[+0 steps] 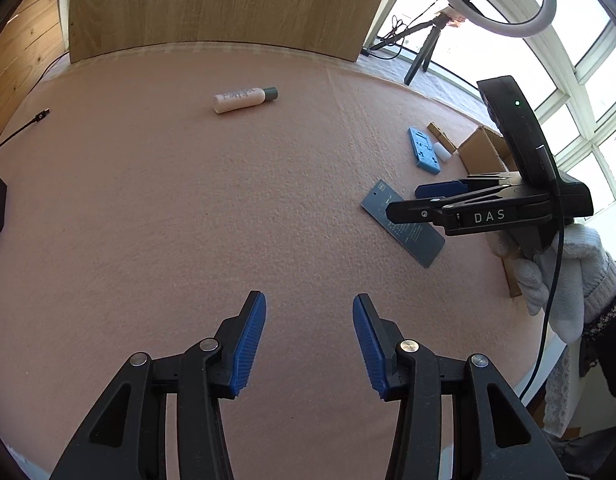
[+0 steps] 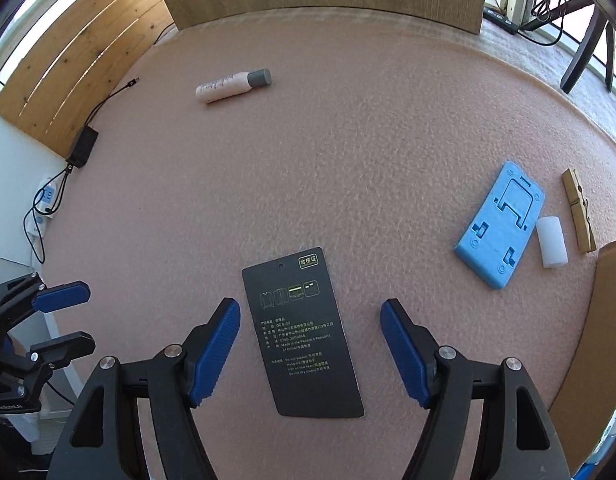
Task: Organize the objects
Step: 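Hold the black card up with the left gripper while the right gripper closes on it, then carry the black card into the box and open the right gripper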
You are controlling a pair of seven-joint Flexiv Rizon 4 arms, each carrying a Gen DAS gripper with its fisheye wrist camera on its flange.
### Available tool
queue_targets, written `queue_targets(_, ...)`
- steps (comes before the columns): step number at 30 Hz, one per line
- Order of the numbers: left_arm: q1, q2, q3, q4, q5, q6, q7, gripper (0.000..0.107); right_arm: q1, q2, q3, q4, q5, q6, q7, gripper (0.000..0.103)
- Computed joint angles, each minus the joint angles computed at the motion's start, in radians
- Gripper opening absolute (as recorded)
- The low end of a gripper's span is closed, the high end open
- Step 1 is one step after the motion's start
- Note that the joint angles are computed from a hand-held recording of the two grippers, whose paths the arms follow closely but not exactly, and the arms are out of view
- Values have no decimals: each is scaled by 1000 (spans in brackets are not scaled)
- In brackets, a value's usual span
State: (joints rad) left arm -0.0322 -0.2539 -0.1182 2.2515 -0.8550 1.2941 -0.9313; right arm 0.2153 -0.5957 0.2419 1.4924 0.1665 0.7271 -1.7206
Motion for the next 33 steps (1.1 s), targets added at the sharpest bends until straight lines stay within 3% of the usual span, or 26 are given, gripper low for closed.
queue_targets(5, 4, -3, -5, -6, -15, -8, 18, 49, -5, 6, 17, -7, 17, -50, -28, 69)
queue_targets(14, 5, -5, -1, -12, -28, -14, 40, 49, 123, 74, -69, 173, -245, 83, 57, 64)
queue_targets(19, 4, -5, 6, -14, -14, -19, 33, 49, 106, 87, -53, 186, -249, 85, 85, 46)
queue_targets(33, 7, -23, -8, -31, 9, -18, 37, 49, 41, 185, -25, 285, -151, 153, 124, 46)
